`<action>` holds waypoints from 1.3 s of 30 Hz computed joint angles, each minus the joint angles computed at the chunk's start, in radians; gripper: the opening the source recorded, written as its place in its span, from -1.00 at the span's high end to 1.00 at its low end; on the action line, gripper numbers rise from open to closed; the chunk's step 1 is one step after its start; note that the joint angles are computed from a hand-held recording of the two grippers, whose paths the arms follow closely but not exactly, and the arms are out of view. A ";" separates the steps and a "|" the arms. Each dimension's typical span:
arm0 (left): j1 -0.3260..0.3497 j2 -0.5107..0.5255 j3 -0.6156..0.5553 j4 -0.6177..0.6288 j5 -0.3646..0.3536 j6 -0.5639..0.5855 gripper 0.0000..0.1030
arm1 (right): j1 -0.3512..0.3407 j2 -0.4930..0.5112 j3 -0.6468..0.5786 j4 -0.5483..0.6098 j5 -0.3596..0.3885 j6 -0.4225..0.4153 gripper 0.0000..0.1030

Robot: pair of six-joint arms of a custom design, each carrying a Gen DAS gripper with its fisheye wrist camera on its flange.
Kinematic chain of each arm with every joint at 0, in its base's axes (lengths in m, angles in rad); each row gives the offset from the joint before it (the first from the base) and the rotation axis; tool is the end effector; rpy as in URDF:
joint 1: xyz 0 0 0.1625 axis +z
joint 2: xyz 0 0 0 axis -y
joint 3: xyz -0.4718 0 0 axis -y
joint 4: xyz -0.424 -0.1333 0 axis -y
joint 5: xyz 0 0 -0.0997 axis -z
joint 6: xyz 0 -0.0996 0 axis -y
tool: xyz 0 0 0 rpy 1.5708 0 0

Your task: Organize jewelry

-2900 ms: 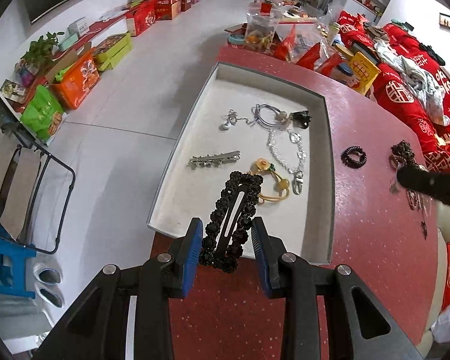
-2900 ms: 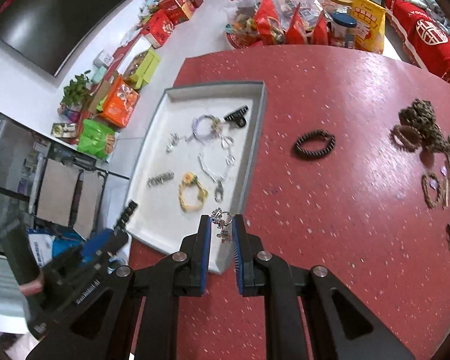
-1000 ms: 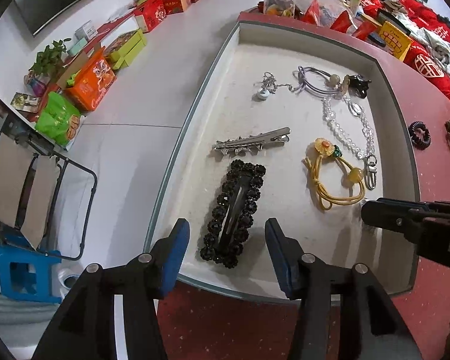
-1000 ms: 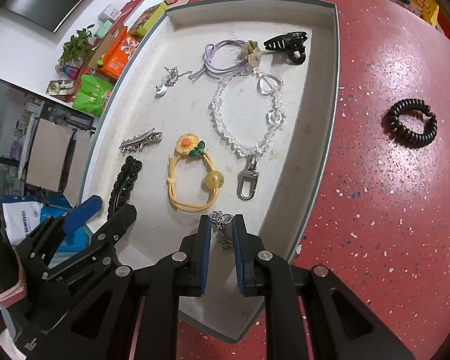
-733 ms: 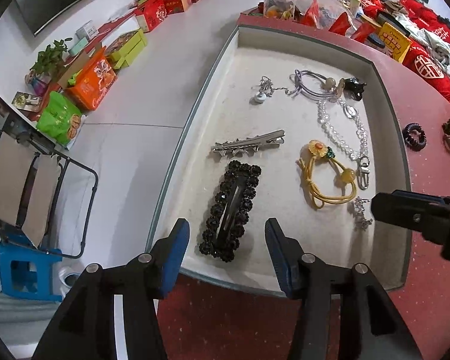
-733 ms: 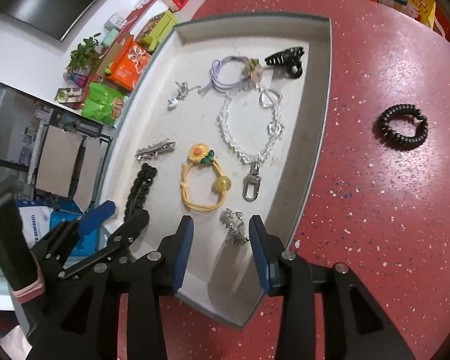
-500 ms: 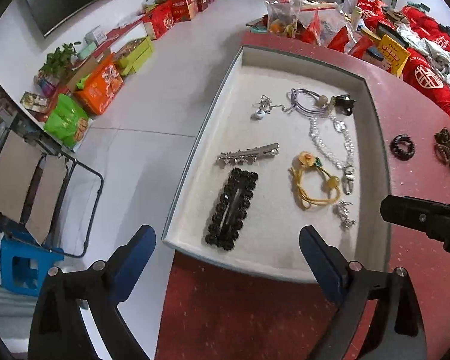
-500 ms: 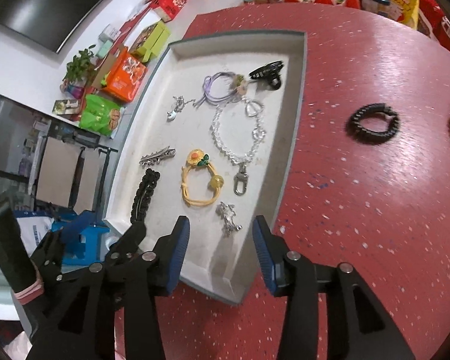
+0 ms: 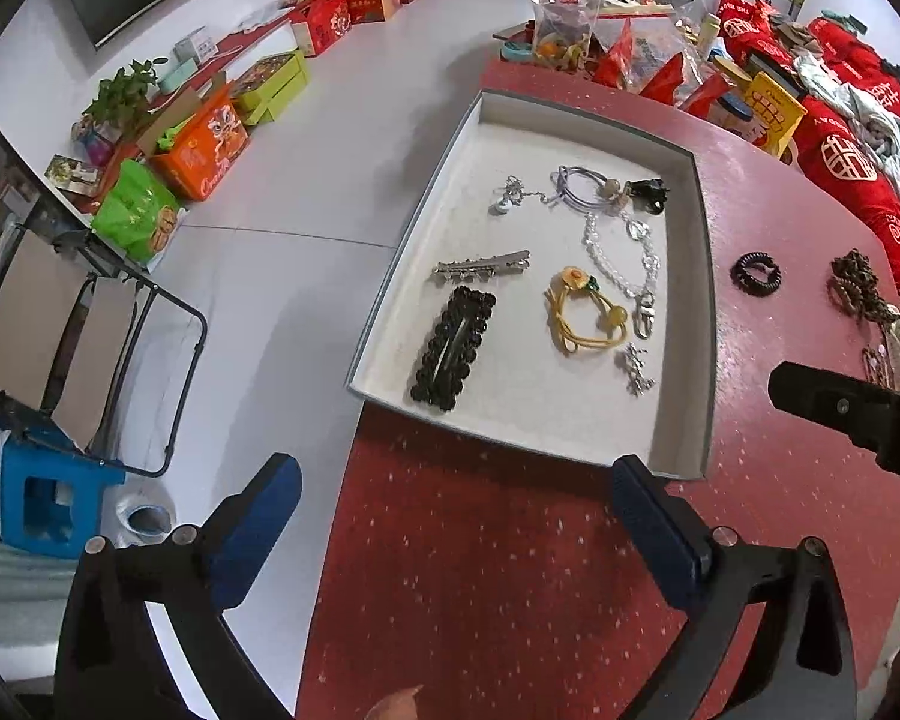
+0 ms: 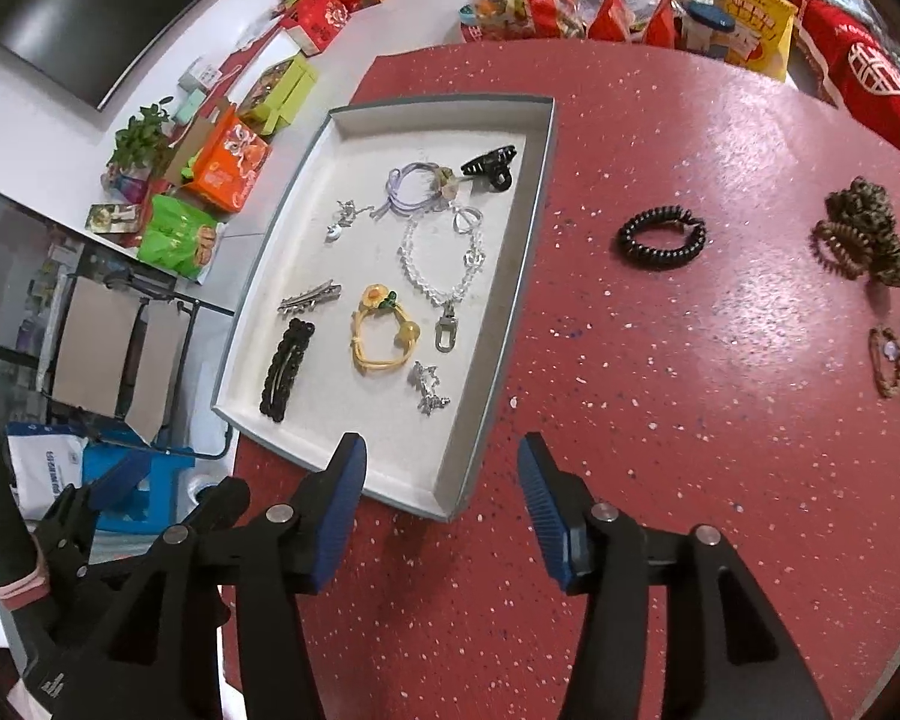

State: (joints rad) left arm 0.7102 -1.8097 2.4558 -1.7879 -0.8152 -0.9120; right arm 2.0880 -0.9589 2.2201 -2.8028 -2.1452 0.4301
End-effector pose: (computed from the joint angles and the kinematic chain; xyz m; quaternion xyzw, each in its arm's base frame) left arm -0.0865 -0.3402 0.2582 0.0552 0.9099 -0.1541 0.3812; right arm 0.3148 -0.3932 0.0584 0.0459 -0.9578 0.1167 0.2584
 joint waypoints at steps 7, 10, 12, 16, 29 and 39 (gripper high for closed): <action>-0.088 -0.058 -0.030 0.159 0.004 -0.091 -1.00 | 0.053 -0.030 -0.013 0.082 -0.026 0.033 -0.30; -0.124 -0.074 -0.050 0.220 0.007 -0.126 -1.00 | 0.080 -0.042 -0.018 0.096 -0.040 0.039 -0.59; -0.149 -0.079 -0.069 0.269 0.007 -0.152 -1.00 | 0.103 -0.054 -0.025 0.126 -0.054 0.047 -0.60; -0.192 -0.089 -0.101 0.339 0.009 -0.199 -1.00 | 0.142 -0.073 -0.043 0.178 -0.092 0.060 -0.66; -0.273 -0.107 -0.173 0.495 -0.010 -0.359 -1.00 | 0.236 -0.100 -0.071 0.213 -0.184 0.082 -0.72; -0.298 -0.107 -0.191 0.547 -0.017 -0.408 -1.00 | 0.253 -0.109 -0.090 0.242 -0.190 0.084 -0.99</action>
